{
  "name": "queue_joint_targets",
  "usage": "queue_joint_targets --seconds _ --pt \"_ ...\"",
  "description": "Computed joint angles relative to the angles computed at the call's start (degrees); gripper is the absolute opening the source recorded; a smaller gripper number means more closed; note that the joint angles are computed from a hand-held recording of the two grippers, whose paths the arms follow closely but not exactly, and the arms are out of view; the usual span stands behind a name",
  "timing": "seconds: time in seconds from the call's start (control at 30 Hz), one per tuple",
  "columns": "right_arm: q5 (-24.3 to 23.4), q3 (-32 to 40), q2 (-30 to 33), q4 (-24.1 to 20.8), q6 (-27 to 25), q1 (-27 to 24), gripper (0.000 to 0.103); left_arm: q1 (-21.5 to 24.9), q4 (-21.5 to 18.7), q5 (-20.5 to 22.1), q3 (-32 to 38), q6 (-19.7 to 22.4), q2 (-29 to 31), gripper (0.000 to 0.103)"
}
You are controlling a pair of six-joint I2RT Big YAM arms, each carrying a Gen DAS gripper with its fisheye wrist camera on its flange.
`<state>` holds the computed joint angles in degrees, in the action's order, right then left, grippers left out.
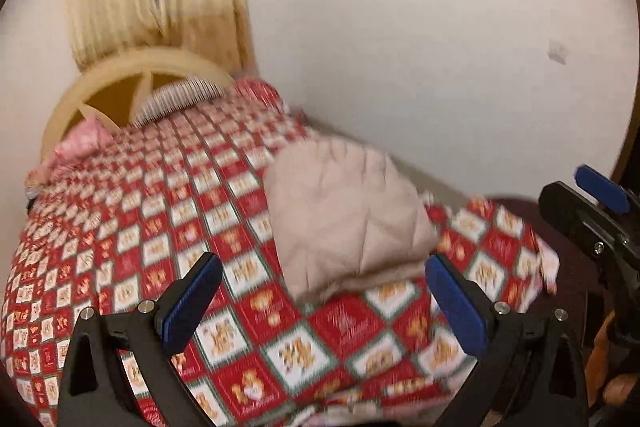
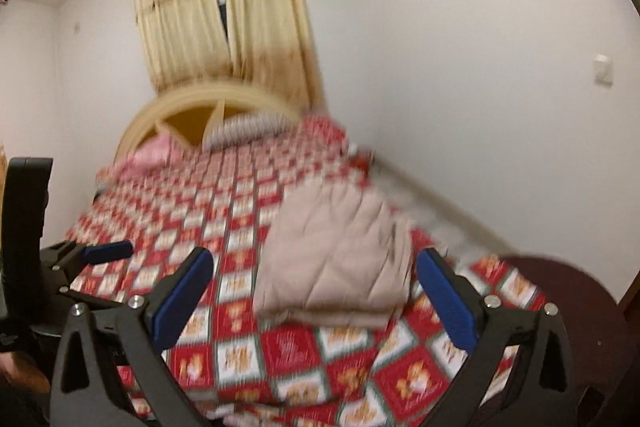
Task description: Fold large clothes
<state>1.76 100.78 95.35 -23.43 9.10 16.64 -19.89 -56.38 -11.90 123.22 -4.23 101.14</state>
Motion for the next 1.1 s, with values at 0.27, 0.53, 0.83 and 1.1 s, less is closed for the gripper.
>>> queue_joint_targets --seconds 0.27,0.53,0.83,1.1 --pt "2.8 -5.1 -2.0 9.7 -0.7 0.7 0.103 -1.2 10.9 -5.5 -8.4 -2.9 -5.1 0.102" --pt "2.8 -5.2 -2.0 9.2 -1.4 1.5 0.103 -1.5 15.3 -9.4 -12.4 -1.6 -7.7 0.102" --pt "2.8 -5.2 -2.1 8.7 -1.1 1.6 0.103 -1.4 15.0 -9.5 -12.5 -1.2 -7.3 0.102" --pt "1.8 -4.3 -1.7 6.7 0.2 1.1 0.103 -1.4 14.6 -9.1 -13.0 -0.9 -7.5 0.102"
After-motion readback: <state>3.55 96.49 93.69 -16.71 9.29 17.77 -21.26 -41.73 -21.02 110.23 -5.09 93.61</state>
